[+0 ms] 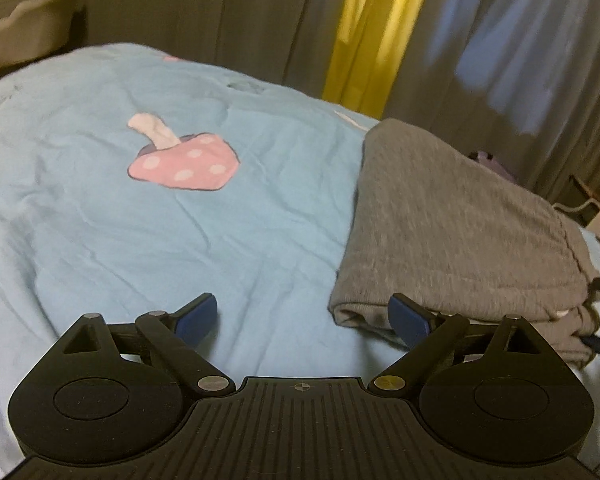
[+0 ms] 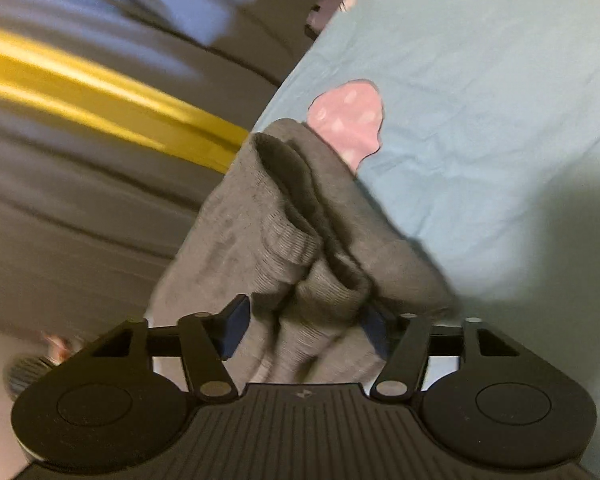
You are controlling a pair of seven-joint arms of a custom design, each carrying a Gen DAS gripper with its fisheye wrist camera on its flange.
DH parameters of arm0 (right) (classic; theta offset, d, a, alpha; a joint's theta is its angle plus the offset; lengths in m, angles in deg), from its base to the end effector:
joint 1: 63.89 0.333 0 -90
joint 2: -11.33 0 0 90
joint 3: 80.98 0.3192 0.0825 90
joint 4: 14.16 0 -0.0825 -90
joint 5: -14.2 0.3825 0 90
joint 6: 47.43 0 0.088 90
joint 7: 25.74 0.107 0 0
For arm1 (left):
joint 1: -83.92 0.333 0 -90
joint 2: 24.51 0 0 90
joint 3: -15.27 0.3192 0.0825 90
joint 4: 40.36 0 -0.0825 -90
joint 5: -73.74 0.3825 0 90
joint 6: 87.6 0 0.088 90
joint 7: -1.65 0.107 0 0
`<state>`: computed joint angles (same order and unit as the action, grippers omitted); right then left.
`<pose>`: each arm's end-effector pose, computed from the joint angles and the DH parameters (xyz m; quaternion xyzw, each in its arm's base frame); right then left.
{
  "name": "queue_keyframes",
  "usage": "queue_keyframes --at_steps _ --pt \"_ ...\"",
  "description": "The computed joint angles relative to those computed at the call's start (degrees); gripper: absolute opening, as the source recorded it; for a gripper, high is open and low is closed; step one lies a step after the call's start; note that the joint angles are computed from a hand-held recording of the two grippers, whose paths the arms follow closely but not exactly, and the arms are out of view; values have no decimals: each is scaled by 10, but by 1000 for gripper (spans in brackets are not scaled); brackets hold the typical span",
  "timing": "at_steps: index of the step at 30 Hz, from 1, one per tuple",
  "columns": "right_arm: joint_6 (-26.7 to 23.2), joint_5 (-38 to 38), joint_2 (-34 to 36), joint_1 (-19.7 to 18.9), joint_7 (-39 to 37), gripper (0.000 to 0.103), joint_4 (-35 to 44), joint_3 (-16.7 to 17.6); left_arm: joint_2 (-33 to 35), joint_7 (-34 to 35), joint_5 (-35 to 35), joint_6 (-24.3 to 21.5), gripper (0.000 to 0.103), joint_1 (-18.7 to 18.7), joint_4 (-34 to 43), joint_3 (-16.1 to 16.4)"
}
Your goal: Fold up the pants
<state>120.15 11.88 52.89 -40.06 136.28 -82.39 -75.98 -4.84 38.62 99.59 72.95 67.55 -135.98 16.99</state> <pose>0.7106 0.3641 0.4840 -0.3398 0.8062 0.0524 0.4815 0.6733 -0.2004 0.4998 -0.7356 0.5431 -0.3375 0.2237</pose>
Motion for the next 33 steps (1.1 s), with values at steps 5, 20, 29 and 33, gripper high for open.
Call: queue_keyframes --at_steps 5,20,29,33 --pt "-57 -12 71 21 30 44 121 -31 6 -33 -10 -4 96 -2 3 10" --pt "-233 -234 26 109 -39 83 118 -134 25 64 -88 -36 98 22 30 -24" --pt "-421 -190 45 97 -225 99 192 -56 45 90 -45 -146 101 -7 83 -17" --pt "-346 -238 -29 130 -178 99 73 -84 31 129 -40 -173 101 -5 77 -38"
